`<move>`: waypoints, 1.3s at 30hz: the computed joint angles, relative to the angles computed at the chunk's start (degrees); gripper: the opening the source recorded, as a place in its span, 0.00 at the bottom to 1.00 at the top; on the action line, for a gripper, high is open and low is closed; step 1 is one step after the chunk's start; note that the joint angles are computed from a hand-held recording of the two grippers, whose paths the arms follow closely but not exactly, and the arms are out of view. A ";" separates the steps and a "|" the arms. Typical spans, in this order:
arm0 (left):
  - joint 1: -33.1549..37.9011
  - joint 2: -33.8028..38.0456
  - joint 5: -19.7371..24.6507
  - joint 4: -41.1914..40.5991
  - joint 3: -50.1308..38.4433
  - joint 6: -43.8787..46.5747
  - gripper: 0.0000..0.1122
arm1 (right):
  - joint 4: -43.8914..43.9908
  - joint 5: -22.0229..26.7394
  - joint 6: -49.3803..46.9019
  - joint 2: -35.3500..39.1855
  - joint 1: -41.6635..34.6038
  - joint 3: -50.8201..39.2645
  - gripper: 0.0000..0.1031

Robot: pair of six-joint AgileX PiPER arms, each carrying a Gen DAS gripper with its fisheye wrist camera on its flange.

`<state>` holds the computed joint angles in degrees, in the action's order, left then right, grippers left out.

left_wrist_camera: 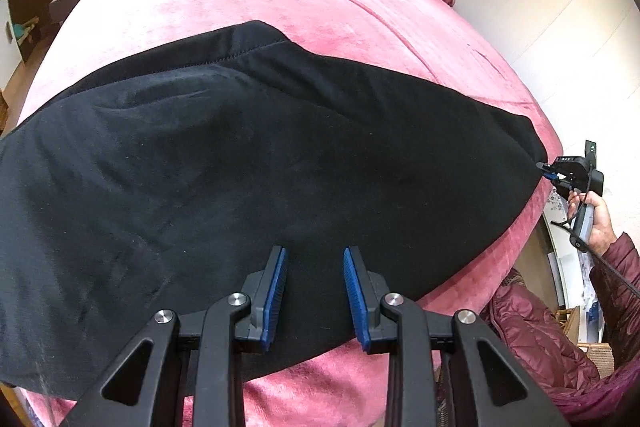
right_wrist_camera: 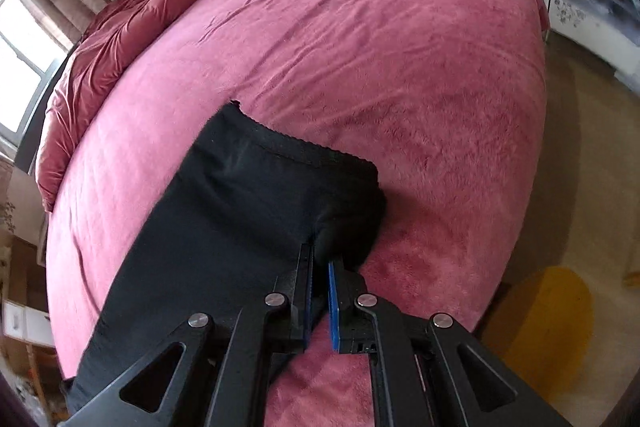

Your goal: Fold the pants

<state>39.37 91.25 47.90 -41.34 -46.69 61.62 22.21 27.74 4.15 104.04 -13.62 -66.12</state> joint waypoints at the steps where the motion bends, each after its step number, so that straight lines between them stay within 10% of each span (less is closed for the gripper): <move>1: -0.15 -0.29 0.19 0.19 -0.09 -0.32 0.27 | 2.27 0.27 -2.02 -0.16 -0.81 0.12 0.07; 7: -2.16 -1.09 -0.97 0.67 0.64 -0.79 0.27 | 8.95 -0.32 -8.54 -1.81 -2.77 0.18 0.16; 15: -4.84 -2.83 -4.21 2.90 1.43 -4.33 0.27 | -16.50 2.33 13.45 2.28 1.43 -4.94 0.15; 23: -1.73 -4.79 -1.95 -0.74 1.13 -2.09 0.29 | -57.47 6.44 44.25 -11.42 19.26 2.17 0.49; 39: 12.85 -8.50 2.60 -2.30 -0.48 3.09 0.29 | -62.20 14.21 42.82 -3.09 60.72 -12.39 0.50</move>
<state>52.22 82.75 50.50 -43.64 -47.17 64.71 -39.99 41.95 46.97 100.95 47.10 -78.51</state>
